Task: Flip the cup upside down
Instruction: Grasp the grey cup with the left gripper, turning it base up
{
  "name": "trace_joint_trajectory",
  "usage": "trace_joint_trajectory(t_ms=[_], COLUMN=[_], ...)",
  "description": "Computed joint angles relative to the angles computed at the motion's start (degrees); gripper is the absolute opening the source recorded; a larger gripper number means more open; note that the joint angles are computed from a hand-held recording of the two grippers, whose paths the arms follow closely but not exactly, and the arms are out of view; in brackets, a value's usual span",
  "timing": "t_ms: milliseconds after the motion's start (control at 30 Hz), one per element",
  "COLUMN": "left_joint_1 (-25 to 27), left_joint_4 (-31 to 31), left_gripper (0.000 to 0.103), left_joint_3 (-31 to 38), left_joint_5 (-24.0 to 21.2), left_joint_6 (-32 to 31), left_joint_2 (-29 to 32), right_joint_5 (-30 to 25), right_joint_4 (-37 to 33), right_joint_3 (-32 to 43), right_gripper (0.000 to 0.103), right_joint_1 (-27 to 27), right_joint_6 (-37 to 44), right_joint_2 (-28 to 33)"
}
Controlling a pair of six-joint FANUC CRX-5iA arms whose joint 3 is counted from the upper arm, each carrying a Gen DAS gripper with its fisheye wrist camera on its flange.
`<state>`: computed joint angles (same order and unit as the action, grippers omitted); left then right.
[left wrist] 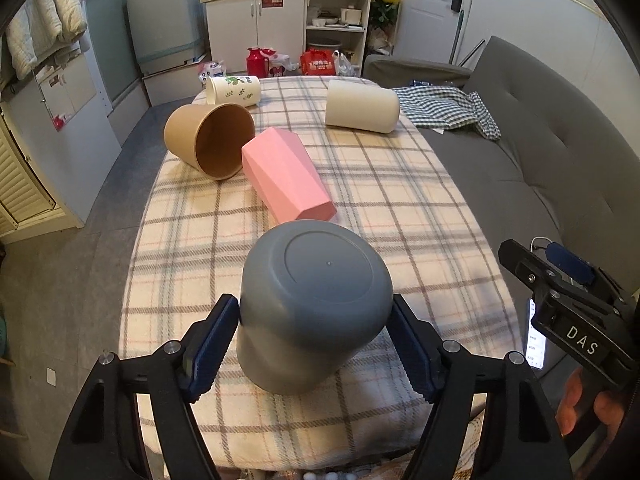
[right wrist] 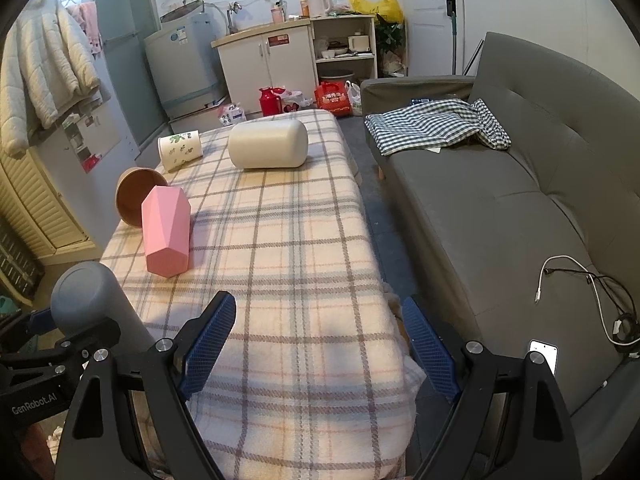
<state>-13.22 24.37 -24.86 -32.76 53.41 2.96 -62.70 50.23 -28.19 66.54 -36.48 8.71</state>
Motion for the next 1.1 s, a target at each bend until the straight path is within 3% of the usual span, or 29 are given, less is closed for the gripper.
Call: trace_joint_trajectory(t_ms=[367, 533, 600, 767, 833, 1100], left_joint_1=[-2.1, -5.1, -6.1, -4.6, -4.5, -4.1], left_joint_4=[8.0, 25.0, 28.8, 28.8, 31.6, 29.5], left_gripper=[0.076, 0.076, 0.076, 0.076, 0.076, 0.076], left_joint_3=[-0.1, -4.2, -5.4, -4.7, -5.6, -6.0], left_joint_5=[1.6, 7.1, 9.5, 6.9, 6.9, 7.3], left_joint_6=[-5.8, -19.3, -22.8, -20.9, -23.4, -23.9], left_joint_2=[0.9, 1.7, 2.3, 4.5, 4.4, 3.4], right_joint_5=[-0.1, -0.7, -0.9, -1.4, -1.3, -1.6], right_joint_4=[-0.2, -0.8, -1.1, -1.8, -2.0, -2.1], right_joint_3=[-0.1, 0.0, 0.1, 0.6, 0.9, 2.4], right_gripper=[0.086, 0.086, 0.086, 0.086, 0.086, 0.086], right_joint_1=[-0.2, -0.2, -0.2, -0.2, -0.3, -0.5], right_joint_6=[-0.3, 0.0, 0.3, 0.9, 1.5, 3.6], right_joint_2=[0.1, 0.1, 0.1, 0.3, 0.5, 1.5])
